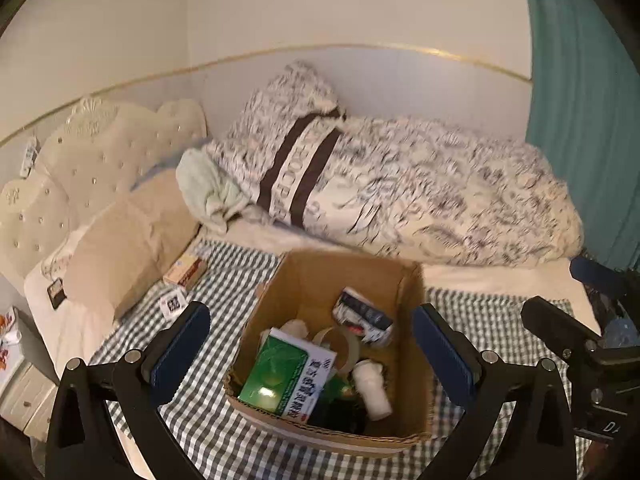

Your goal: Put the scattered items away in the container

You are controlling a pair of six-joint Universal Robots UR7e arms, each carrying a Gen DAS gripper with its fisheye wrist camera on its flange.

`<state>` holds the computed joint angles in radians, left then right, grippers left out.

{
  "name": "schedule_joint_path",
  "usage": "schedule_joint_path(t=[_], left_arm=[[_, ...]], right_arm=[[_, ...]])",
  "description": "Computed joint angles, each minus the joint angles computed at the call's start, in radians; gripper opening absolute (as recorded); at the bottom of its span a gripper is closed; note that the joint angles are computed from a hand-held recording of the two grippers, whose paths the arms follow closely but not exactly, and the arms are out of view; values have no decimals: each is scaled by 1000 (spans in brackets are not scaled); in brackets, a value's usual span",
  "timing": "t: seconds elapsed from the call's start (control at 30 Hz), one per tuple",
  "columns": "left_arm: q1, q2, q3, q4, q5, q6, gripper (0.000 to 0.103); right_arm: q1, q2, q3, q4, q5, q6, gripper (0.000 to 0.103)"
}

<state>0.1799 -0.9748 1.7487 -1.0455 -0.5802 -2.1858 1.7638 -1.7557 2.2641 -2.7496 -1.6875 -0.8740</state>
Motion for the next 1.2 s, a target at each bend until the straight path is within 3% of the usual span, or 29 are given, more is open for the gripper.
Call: schedule_joint_path(t=[0.2,0.73,1.2], left_arm=[[-43,36,-28,7,28,-13,103],[-102,155,-134,-93,86,99,103],[-95,261,-141,-496,133,431,103]], right_arm=[[-20,-92,15,-36,-2,-7,103],[-182,-302,-3,-16,15,-55,103],[-386,-416,-31,6,120,-108,103]])
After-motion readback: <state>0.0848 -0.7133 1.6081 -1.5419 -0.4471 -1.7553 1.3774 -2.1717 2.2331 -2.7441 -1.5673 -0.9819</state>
